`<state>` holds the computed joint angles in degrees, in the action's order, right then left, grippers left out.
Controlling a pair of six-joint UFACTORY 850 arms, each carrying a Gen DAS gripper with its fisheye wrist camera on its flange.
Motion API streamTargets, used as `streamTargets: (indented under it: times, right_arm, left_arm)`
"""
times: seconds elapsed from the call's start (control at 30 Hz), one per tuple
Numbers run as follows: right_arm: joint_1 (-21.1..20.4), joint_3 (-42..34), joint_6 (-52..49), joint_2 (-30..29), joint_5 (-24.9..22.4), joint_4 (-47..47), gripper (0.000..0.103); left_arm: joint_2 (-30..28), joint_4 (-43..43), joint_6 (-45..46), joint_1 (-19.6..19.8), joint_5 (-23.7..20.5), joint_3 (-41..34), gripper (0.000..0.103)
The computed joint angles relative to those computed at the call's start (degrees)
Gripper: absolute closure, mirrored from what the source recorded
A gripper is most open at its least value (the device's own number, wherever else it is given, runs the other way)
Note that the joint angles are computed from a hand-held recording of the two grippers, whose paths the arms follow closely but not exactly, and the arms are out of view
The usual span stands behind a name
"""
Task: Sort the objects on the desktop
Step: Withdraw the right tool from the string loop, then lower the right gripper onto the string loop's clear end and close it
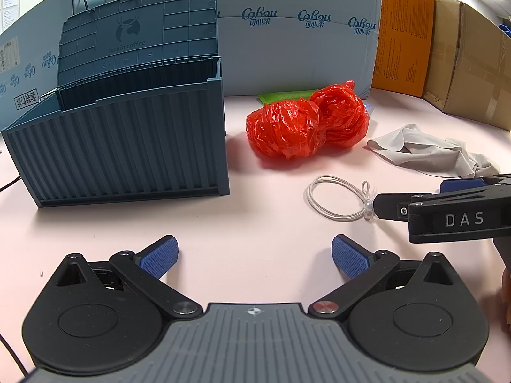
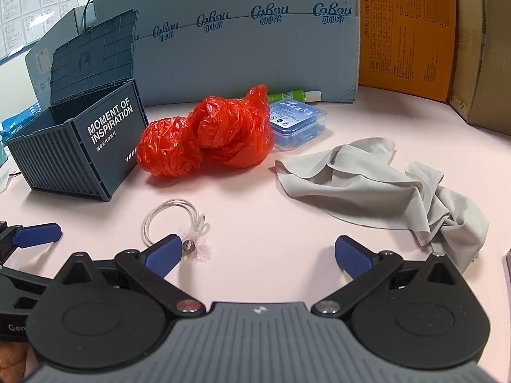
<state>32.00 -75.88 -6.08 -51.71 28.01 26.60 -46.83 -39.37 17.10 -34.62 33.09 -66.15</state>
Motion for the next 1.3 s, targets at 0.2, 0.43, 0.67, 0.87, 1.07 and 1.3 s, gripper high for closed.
streamTargets:
  times: [0.2, 0.43, 0.67, 0.87, 1.07, 1.3]
  right_arm:
    - [-0.20, 0.67, 2.98, 0.23, 0.95, -2.46, 0.000]
    - [-0.67, 1.11, 11.03, 0.40, 2.01, -12.16, 0.000]
    - [-0.53, -0.57, 8.46, -0.25, 0.08, -14.28, 0.020]
    - [-0.62, -1.99, 5.62, -0.52, -2.63, -17.22, 0.041]
    - [-1.71, -2.15, 12.63, -0.57, -3.03, -28.92, 0.059]
    - [-2.46, -3.38, 11.80, -0.62, -6.33, -34.62, 0.064]
  left_arm:
    - [-0.03, -0.17, 0.08, -0.06, 0.04, -0.05, 0.000]
    - [0.25, 4.10, -3.05, 0.27, 0.15, 0.51, 0.000]
    - [0.68, 9.94, 0.61, 0.24, 1.10, 0.62, 0.000]
    - [0.62, 11.65, 7.23, -0.02, 0.75, 0.34, 0.000]
    - [0.29, 17.24, 6.74, 0.20, -0.73, -0.28, 0.000]
    - [-0.51, 17.74, 6.78, 0.45, -1.89, -2.14, 0.000]
